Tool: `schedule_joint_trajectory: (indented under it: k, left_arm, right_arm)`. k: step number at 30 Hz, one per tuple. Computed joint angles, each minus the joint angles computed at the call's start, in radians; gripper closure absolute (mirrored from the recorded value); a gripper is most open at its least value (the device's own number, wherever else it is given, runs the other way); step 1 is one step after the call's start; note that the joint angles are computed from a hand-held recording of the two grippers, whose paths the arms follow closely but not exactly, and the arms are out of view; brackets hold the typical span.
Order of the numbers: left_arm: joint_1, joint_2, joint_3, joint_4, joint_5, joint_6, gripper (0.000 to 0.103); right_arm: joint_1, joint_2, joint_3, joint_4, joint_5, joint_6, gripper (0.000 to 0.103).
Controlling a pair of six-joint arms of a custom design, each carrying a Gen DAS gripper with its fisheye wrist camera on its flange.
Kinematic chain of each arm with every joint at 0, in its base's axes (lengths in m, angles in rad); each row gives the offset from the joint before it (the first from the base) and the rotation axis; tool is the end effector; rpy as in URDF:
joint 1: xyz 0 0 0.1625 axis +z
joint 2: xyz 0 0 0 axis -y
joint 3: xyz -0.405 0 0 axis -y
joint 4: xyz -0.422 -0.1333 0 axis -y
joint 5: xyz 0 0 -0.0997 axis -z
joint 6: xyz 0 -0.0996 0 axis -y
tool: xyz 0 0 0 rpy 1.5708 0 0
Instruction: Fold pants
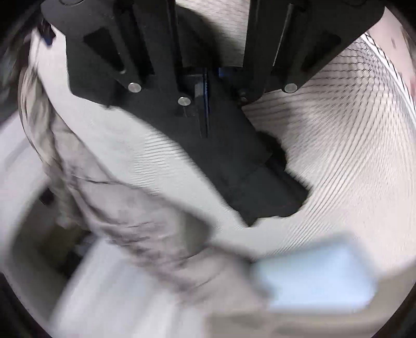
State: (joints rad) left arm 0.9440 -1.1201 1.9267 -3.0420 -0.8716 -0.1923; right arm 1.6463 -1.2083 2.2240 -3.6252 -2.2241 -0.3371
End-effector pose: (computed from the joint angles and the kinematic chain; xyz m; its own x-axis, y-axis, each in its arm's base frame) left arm -0.1885 -0.5968 0.2239 -0.9252 0.0032 -0.3794 0.2902 0.6501 -0.7022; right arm 0.1091 -0.4779 0.2283 -0.7719 0.2690 0.5760 -0.3111 0.6304 -0.7113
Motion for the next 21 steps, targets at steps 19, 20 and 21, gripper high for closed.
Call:
schedule_joint_trajectory:
  k: [19, 20, 21]
  left_arm:
    - [-0.221, 0.207, -0.012, 0.199, -0.404, 0.341, 0.031]
    - [-0.21, 0.199, -0.005, 0.171, -0.396, 0.34, 0.026]
    - [-0.193, 0.196, 0.001, 0.12, -0.377, 0.336, 0.023]
  right_arm:
    - [-0.074, -0.086, 0.049, 0.019, 0.012, 0.097, 0.0]
    - [-0.075, -0.089, 0.05, 0.032, 0.027, 0.105, 0.0]
    - [-0.078, -0.094, 0.05, 0.051, 0.055, 0.118, 0.0]
